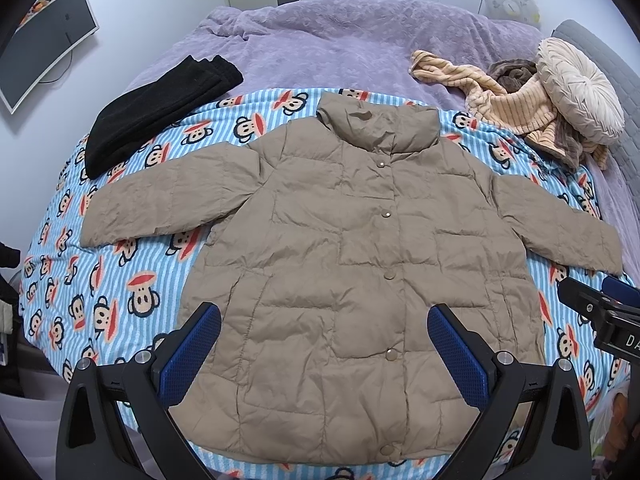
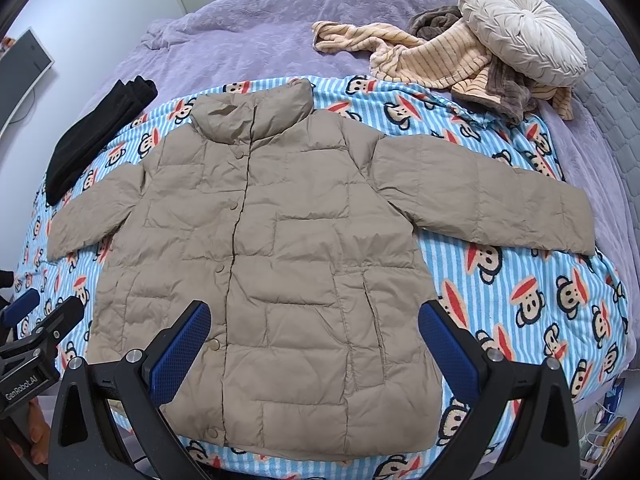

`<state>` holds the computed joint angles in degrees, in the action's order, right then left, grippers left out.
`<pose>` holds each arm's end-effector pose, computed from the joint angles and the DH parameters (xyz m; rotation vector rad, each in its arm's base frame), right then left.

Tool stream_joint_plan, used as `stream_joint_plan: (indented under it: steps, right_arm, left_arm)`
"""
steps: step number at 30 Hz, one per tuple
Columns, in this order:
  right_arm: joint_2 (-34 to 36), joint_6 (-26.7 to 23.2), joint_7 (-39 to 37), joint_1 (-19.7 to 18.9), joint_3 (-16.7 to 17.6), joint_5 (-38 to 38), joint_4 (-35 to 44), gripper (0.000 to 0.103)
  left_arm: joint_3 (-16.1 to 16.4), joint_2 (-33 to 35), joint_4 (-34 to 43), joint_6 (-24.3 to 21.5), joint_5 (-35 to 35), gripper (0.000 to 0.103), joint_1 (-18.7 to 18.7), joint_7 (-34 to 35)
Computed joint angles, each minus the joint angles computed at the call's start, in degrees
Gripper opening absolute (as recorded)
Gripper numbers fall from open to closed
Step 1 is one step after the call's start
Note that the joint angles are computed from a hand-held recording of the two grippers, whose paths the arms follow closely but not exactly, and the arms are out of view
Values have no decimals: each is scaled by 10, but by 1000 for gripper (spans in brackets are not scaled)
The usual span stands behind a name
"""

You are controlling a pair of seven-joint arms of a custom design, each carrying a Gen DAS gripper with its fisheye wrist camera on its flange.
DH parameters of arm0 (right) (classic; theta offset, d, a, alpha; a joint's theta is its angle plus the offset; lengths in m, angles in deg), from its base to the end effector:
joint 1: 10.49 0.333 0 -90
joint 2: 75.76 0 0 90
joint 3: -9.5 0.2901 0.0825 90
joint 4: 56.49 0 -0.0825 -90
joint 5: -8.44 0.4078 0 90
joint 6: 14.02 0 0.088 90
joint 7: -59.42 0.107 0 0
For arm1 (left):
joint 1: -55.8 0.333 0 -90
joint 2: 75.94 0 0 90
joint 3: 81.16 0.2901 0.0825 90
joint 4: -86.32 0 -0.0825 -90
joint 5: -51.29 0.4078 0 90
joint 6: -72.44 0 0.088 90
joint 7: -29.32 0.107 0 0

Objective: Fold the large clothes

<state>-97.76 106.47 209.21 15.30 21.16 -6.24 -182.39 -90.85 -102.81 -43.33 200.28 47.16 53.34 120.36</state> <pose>0.3995 0.3011 0.5358 -1.6784 2.2619 -0.4241 0.4720 -0.1124 0.5561 -1.7880 2.1805 -0.4659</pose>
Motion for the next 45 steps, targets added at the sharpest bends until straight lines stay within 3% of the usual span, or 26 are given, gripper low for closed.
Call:
stream_joint_plan:
  steps: [20,29,34,39,45]
  right_arm:
    - [2,14,10,1,-3,12,-6,103]
    - [-11,125,4,10,-18,61,-54,103]
    - [25,144,10,20,-16,102,-38,103]
    - [89,96,21,29,1,94,18,103]
    - [173,85,73,40,7,88,81,103]
  left_arm:
    - [18,18,5,-9,-24,103,8,13]
    - [44,31,-5,-6,-58,103,24,49]
    - [66,75,8,-7,-87,103,44,82]
    - [83,149,50,-2,-109,103,70,123]
    - [102,252,133,3,-140,103,113,167]
